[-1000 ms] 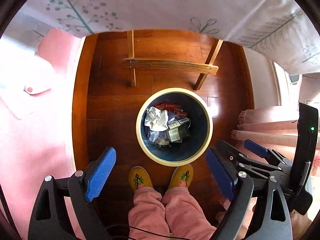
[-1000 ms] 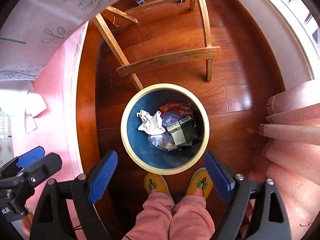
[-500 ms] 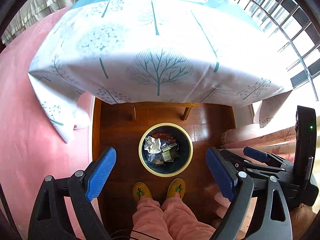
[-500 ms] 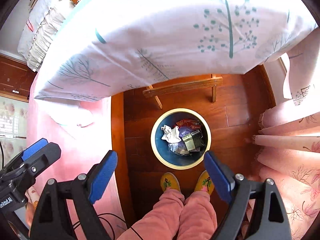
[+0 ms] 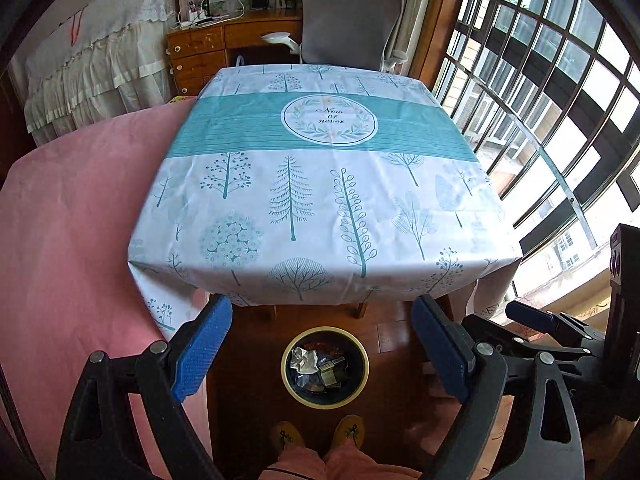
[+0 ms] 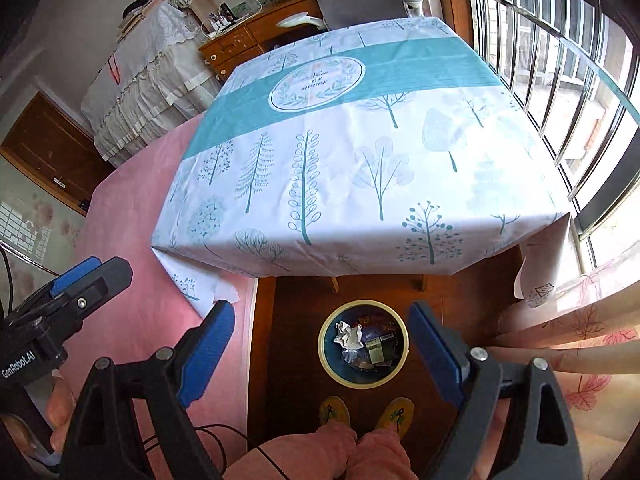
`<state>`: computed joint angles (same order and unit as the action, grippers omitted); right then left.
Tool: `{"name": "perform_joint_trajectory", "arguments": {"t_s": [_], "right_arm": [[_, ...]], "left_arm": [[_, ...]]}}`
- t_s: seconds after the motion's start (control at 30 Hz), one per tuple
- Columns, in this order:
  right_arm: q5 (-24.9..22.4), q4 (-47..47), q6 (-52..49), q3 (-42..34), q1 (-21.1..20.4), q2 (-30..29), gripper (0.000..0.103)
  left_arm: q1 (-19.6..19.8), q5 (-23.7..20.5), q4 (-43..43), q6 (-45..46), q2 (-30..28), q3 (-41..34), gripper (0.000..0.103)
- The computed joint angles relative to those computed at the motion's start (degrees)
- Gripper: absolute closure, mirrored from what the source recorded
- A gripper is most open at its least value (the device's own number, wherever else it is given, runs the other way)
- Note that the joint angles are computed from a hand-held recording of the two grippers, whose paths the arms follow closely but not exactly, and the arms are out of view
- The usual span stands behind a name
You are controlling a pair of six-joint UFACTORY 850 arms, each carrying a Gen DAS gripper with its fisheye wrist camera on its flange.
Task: Collect trash
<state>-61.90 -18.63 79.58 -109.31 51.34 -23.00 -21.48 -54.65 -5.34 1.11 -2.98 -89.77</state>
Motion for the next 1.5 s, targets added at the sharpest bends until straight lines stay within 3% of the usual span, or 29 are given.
{"name": "perform_joint_trajectory", "arguments": {"t_s": [0.33,0.6,1.5], "right_arm": [[-10.4,-11.2,-0.8,-13.8,2.0,-5.4,0.014],[-13.7,-14.0,-2.0,-18.1,3.6,-8.1,0.014],[-12.5,-14.0,-2.7,-17.7,3.8,-7.9,0.014]], "left_arm": [[-2.4,2.8,6.5,-5.4,1.6,-2.0,0.013],[-1.8,2.5,7.7,-7.8,2.6,-0.7,0.013],[-2.0,1.6,10.7,-11.1,3.2,0.7,0.013]]}}
